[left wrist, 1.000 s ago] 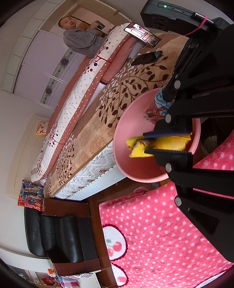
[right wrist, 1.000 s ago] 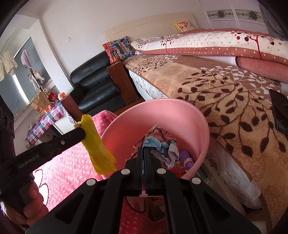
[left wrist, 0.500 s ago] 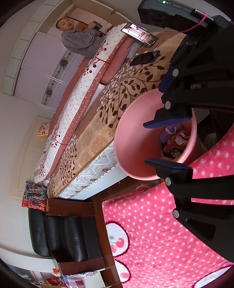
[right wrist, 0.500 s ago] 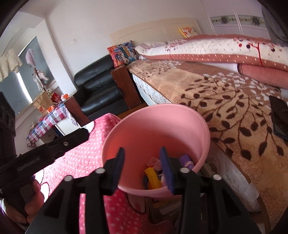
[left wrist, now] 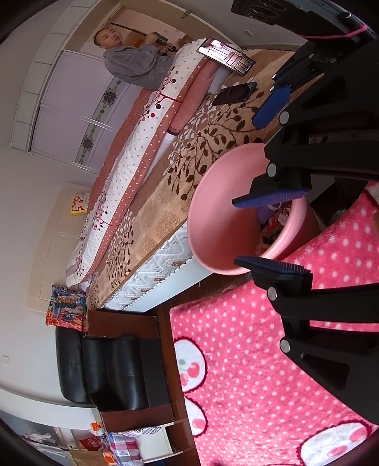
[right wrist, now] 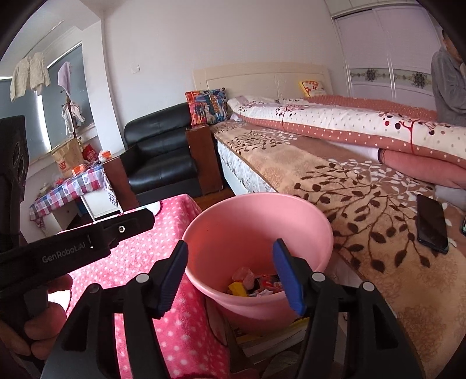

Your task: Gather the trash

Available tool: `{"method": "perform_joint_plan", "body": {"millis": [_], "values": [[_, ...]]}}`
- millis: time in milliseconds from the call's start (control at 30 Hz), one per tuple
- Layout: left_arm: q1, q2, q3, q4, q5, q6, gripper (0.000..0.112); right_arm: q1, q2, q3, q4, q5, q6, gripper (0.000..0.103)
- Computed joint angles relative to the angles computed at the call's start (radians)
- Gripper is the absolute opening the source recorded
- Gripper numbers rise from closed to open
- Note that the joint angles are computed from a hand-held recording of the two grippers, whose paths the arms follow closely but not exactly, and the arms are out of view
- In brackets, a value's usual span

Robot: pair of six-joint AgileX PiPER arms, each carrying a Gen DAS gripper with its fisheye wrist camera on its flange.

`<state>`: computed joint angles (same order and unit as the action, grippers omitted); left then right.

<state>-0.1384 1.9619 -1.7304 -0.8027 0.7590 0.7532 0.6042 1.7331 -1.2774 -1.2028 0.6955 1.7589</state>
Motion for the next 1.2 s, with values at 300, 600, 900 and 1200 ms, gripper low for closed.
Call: {"method": "perform_joint_plan", "body": {"millis": [300, 600, 900, 1200], "values": [[0.029, -0.124, 0.167, -0.055, -0.095, 0.115, 0.034, 0.119, -0.008, -0.040, 0.005, 0.125, -0.046, 0.060], [0.084, -0.223, 0.292, -0.192, -0.090, 0.281, 0.034, 0.264, -0.025, -0.086, -0.028, 0.310, -0.063, 0.060], [0.149, -0.311, 0.388, -0.299, -0.044, 0.399, 0.034, 0.363, -0.004, -0.160, -0.021, 0.446, -0.096, 0.061], [0.214, -0.384, 0.462, -0.374, -0.010, 0.489, 0.034, 0.405, 0.006, -0.196, -0.001, 0.493, -0.064, 0.062]]}}
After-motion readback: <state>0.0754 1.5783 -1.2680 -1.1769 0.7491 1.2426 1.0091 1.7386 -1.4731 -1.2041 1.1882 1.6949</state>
